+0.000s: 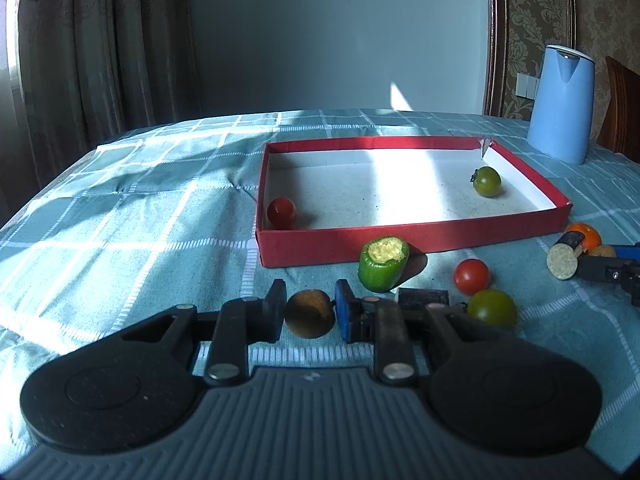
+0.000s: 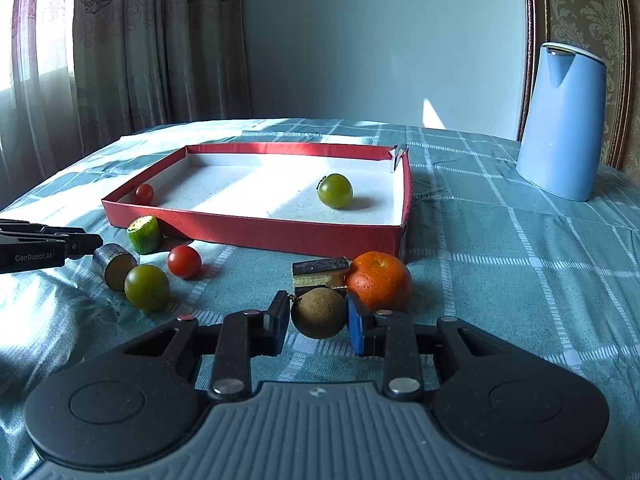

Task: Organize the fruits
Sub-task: 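Carry the longan and kiwi over the red tray with both tools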

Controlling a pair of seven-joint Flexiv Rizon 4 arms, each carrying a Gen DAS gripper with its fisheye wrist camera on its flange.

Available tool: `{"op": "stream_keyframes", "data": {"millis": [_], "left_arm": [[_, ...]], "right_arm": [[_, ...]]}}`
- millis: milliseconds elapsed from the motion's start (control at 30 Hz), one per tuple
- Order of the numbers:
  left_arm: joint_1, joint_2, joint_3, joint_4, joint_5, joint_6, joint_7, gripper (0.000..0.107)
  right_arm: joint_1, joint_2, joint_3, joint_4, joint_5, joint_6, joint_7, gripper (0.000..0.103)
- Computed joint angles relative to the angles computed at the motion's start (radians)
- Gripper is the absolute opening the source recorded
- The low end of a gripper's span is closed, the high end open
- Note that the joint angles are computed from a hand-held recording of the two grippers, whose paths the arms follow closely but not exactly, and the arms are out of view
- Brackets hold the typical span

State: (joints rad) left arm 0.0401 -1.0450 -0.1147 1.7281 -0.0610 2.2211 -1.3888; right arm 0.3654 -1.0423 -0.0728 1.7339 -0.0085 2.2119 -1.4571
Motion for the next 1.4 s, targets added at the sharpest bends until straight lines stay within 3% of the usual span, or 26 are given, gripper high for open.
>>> {"op": "stream_keyframes", "data": {"millis": [233, 367, 467, 600, 733, 1000, 1067, 1400], "left_arm": [[-0.029, 0.004, 0.007, -0.070, -0.017, -0.030, 0.030, 0.024], [-0.049, -0.009, 0.009, -0.133, -0.049, -0.090, 0.050, 0.024], [-0.113, -0.036, 0.064, -0.209, -0.138, -0.121, 0.089, 0.024], [-0.140, -0.087, 0.072, -0.334, -0.212, -0.205, 0.117, 0.024], [-0.197, -0.150, 0.136, -0.460, -0.318, -0.291, 0.131, 0.024], [-0.272, -0.238, 0.294, -0.609, -0.433, -0.430, 0.078, 0.024], [-0.291, -0.253, 0.343, -0.628, -0.446, -0.451, 0.047, 0.024], [-0.251, -0.239, 0.327, -0.645, -0.350, -0.551, -0.061, 0.024]], "right_arm": [[0.056, -0.025, -0.072, -0.112, 0.070, -0.040, -0.034, 0.030], [0.065, -0.053, -0.101, -0.210, 0.080, -0.126, -0.016, 0.030], [0.075, -0.088, -0.137, -0.301, 0.086, -0.208, 0.020, 0.030], [0.074, -0.132, -0.172, -0.414, 0.055, -0.330, 0.095, 0.030], [0.047, -0.164, -0.155, -0.486, -0.019, -0.401, 0.160, 0.030], [0.049, -0.204, -0.177, -0.560, -0.108, -0.421, 0.244, 0.030], [0.059, -0.221, -0.194, -0.585, -0.122, -0.417, 0.255, 0.029], [0.104, -0.272, -0.254, -0.676, -0.190, -0.460, 0.252, 0.029]]}}
